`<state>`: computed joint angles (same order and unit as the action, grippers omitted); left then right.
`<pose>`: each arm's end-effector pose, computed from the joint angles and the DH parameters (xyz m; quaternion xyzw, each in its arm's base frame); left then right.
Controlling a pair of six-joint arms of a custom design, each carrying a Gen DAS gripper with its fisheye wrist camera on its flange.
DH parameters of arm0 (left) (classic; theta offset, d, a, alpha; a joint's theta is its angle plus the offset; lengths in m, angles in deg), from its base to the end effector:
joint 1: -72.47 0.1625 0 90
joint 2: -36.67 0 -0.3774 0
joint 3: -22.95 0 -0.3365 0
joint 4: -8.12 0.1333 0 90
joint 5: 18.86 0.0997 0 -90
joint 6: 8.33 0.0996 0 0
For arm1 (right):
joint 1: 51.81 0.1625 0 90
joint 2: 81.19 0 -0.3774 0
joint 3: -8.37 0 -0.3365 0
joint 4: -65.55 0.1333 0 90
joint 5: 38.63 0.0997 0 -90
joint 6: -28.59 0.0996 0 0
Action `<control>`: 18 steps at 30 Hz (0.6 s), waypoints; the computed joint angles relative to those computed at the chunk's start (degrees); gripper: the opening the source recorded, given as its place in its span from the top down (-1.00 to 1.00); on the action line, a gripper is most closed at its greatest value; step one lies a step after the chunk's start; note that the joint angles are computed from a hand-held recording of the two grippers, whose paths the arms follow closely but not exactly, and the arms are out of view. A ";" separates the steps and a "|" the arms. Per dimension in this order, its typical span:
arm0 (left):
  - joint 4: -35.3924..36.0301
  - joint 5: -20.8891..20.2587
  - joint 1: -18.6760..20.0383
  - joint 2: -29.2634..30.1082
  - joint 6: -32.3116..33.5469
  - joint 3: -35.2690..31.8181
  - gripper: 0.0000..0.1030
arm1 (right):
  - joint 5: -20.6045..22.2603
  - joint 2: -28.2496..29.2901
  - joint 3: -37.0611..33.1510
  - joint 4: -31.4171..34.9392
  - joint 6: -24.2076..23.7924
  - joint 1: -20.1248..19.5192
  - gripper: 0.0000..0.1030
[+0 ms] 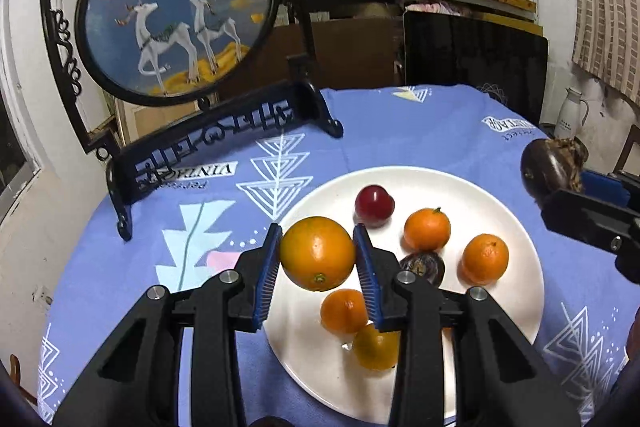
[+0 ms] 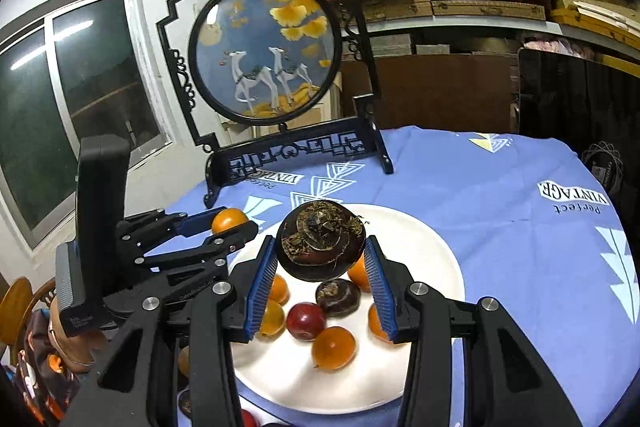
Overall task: Organize fruits
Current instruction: 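Lower the dark fruit and orange onto the plate and open both tools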
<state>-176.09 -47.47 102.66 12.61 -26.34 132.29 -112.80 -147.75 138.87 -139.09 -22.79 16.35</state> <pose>-0.3023 -0.4313 -0.0506 0.2687 0.8151 -0.3717 0.3540 -0.0130 -0.4637 0.2229 0.2852 -0.8505 0.4146 0.1530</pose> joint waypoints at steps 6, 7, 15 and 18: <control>-0.03 -0.21 0.03 0.43 0.51 -0.02 0.31 | -1.53 1.50 -0.52 -0.54 0.10 0.36 0.13; -0.20 -0.14 -0.03 0.48 0.66 0.02 0.31 | -1.62 1.44 -0.48 -0.48 0.05 0.46 0.13; -0.43 -0.16 -0.28 0.41 0.96 0.24 0.31 | -2.74 2.02 -0.49 -1.15 0.07 0.92 0.13; -0.15 0.19 -0.17 0.41 0.63 0.19 0.31 | -3.44 2.57 -0.61 -1.71 -0.03 1.09 0.13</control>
<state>-176.24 -47.29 102.49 13.02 -25.71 132.48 -116.24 -145.17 138.26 -140.81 -22.83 17.43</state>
